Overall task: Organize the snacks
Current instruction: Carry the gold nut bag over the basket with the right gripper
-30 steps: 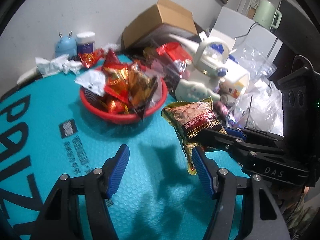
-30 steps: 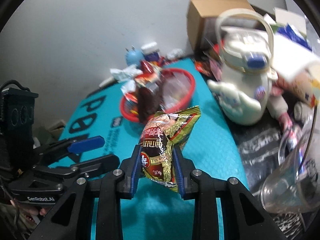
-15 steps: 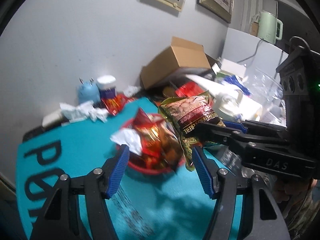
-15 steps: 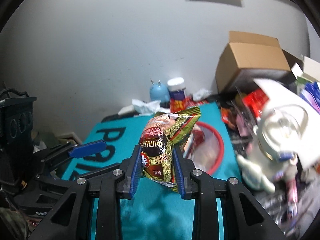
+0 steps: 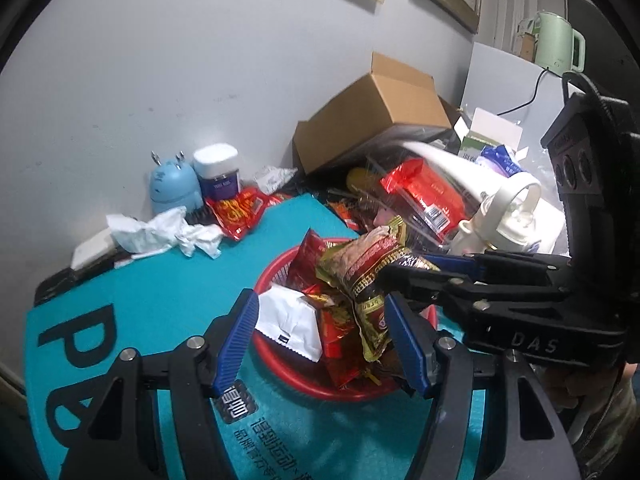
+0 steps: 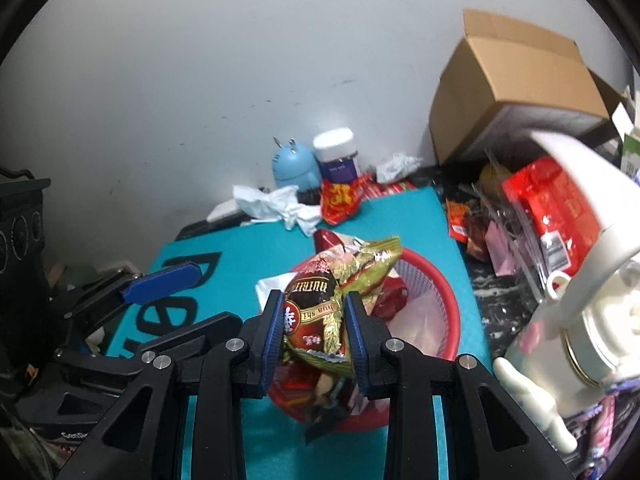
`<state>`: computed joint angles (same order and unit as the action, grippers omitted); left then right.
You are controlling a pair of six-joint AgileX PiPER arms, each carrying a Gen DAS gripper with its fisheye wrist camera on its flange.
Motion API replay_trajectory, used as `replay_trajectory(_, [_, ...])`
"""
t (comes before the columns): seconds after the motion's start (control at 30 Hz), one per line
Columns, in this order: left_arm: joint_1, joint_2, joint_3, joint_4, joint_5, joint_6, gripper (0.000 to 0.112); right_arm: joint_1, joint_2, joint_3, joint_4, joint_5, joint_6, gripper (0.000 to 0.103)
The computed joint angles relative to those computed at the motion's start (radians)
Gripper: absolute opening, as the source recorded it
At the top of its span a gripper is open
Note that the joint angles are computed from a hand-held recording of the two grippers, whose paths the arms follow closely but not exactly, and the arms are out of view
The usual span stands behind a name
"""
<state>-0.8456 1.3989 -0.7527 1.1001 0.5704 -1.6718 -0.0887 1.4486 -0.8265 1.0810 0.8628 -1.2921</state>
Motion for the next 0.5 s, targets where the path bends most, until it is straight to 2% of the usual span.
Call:
replay_trajectory(0.1, [0.040,0.020,0.011,-0.009,-0.064,-0.001,0.064,-0.012,0.027,-0.021,-0.007,0.022,-0.003,0.034])
replay_trajectory(0.2, [0.041,0.035,0.015,0.006,-0.072,-0.021,0.064,-0.013,0.021,-0.029,-0.012,0.030,-0.005,0.043])
replay_trajectory(0.27, [0.035,0.035,0.016,0.019,-0.072,-0.034,0.064,-0.011,0.004,-0.025,-0.014,0.029,-0.016,0.054])
replay_trajectory(0.33, [0.030,0.034,0.014,0.021,-0.070,-0.035,0.064,-0.009,-0.016,-0.018,-0.018,0.025,-0.021,0.059])
replay_trajectory(0.5, [0.007,0.019,0.000,-0.005,-0.033,-0.010,0.064,-0.018,-0.055,-0.009,-0.037,0.028,-0.011,0.059])
